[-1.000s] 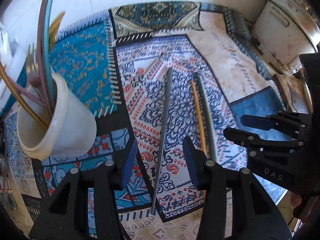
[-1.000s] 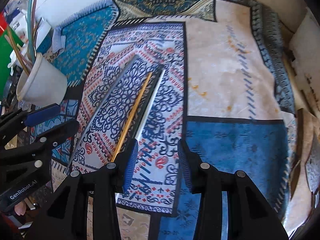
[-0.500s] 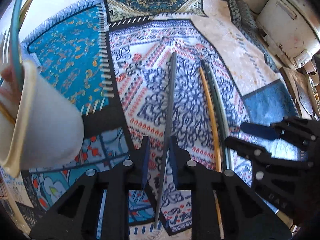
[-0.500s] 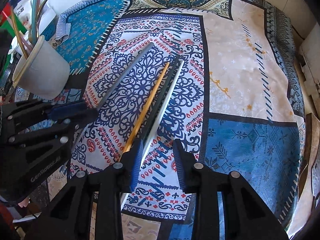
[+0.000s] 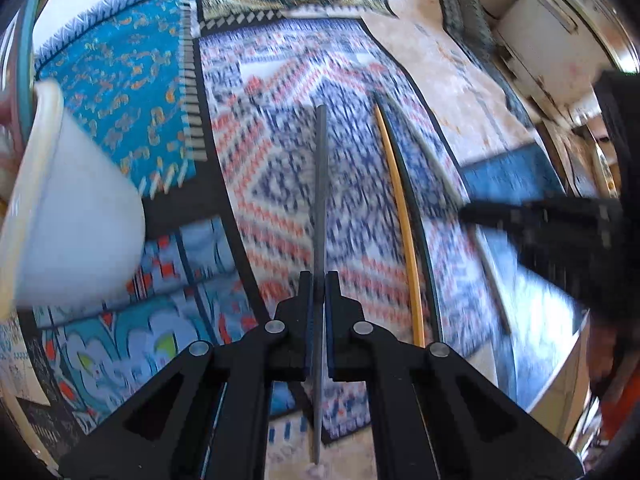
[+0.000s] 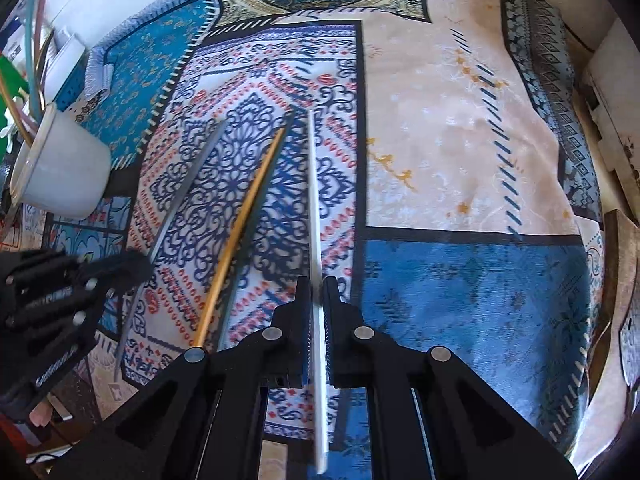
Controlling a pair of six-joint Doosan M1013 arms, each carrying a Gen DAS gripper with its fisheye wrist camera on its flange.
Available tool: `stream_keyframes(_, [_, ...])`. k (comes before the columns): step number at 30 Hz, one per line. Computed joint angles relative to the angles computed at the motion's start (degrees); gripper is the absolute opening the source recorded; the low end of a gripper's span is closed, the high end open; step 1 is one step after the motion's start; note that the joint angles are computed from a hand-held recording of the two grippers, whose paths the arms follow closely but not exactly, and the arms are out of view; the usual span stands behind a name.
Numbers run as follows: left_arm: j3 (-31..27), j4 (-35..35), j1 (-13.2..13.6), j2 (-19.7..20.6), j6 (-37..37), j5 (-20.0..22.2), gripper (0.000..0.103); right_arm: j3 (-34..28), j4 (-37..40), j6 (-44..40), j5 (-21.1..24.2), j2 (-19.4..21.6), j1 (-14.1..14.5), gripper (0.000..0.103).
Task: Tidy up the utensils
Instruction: 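Grasp a grey chopstick with the left tool while the right tool grasps a white chopstick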
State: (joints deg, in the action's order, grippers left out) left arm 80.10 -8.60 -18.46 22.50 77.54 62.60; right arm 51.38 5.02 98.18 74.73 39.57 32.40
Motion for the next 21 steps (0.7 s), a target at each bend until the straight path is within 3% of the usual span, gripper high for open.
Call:
stream_keyframes(6, [-2.25, 0.95, -0.45, 1.17, 2.56, 4.88, 0.003, -0.80, 2.15, -1.82, 2.83, 0.47, -1.75, 0.007])
stream_keyframes(12, [-8.23, 4.55, -1.30, 5.22, 3.57, 7.64, 0.004, -2.30, 4.45, -5.28, 4.78, 1.42, -2.72, 0.007])
stream_keyframes(17, [-13.33, 3.48, -0.99, 8.50, 4.94, 10.61, 0.004, -5.01, 5.12, -7.02, 6.62, 3.09, -3.03, 0.007])
stream_keyframes(21, [-16.60, 0.58, -0.14, 10.66, 4.65, 11.92, 0.004, -6.10, 0.19, -8.37, 5.50, 3.78, -0.73, 0.006])
